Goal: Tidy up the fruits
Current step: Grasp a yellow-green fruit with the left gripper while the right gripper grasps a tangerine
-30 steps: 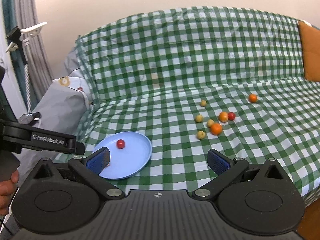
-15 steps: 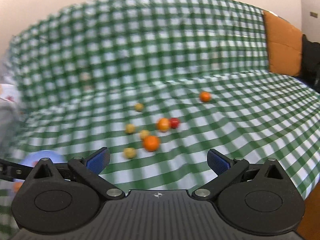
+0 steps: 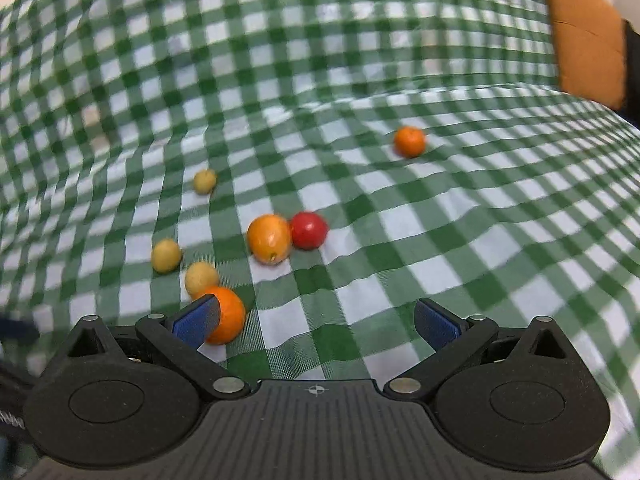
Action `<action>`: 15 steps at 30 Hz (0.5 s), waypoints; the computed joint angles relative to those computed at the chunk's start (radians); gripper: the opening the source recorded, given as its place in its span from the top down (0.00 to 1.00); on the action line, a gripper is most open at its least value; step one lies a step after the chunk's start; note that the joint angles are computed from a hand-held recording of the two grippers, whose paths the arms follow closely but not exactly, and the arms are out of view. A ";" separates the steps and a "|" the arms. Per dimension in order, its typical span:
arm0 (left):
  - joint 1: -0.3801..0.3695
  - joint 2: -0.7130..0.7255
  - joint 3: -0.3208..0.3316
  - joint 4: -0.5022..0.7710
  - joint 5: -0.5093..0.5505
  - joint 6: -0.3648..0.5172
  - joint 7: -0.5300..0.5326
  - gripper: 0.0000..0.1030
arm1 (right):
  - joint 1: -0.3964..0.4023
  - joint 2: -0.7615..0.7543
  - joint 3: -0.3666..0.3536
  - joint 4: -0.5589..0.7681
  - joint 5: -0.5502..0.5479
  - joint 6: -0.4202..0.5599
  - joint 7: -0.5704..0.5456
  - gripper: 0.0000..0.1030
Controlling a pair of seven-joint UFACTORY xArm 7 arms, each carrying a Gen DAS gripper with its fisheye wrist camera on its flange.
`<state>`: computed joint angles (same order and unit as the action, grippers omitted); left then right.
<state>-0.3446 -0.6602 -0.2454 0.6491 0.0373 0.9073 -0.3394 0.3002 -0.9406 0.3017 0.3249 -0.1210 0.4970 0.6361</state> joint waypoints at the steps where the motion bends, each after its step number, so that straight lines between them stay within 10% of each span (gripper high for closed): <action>1: -0.013 0.011 0.014 -0.005 -0.009 -0.020 0.029 0.00 | 0.010 0.019 -0.011 -0.011 -0.007 -0.025 -0.026 0.01; 10: -0.053 0.005 0.083 -0.051 -0.101 -0.085 0.269 0.01 | 0.162 0.093 -0.180 -0.065 0.063 -0.223 -0.288 0.01; 15: -0.015 0.005 0.057 -0.054 -0.087 -0.055 0.234 0.01 | 0.079 0.178 -0.052 -0.020 0.035 -0.219 -0.302 0.05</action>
